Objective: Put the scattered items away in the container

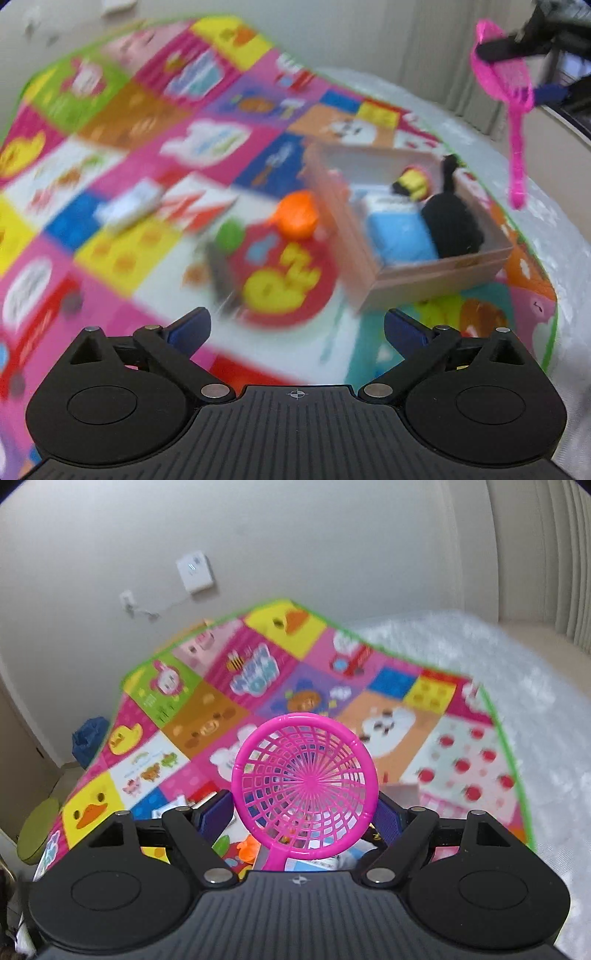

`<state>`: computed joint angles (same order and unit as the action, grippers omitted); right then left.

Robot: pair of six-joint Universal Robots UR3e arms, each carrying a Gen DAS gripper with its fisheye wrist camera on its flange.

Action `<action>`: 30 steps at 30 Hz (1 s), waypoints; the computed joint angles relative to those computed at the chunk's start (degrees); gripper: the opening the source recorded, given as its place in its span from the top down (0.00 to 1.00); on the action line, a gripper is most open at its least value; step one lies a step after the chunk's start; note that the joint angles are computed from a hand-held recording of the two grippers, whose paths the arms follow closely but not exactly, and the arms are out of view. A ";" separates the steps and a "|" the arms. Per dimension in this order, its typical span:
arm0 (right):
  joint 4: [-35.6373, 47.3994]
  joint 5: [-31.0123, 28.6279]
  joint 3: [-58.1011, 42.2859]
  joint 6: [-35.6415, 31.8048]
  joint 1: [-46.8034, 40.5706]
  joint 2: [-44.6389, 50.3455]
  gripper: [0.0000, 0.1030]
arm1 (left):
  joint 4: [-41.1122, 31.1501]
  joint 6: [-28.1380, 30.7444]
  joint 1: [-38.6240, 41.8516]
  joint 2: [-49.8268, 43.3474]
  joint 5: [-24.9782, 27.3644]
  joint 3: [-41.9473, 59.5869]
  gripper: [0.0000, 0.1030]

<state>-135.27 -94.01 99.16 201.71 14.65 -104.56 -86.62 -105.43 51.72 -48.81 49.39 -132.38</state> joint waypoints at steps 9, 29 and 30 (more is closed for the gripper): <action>-2.40 6.97 -1.27 6.34 -3.97 13.01 0.19 | -17.77 19.03 17.00 3.39 0.68 4.42 0.00; 5.97 -17.48 -35.38 -6.33 21.73 45.97 0.34 | 13.75 5.56 17.18 -9.29 2.47 -3.29 0.00; 8.43 -19.57 -40.17 -8.80 22.86 50.12 0.43 | 15.08 4.02 16.98 -11.64 3.56 -2.36 0.00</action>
<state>-126.83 -113.58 59.00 192.91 37.51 -54.44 -71.54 -101.41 68.70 -60.44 52.95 -134.74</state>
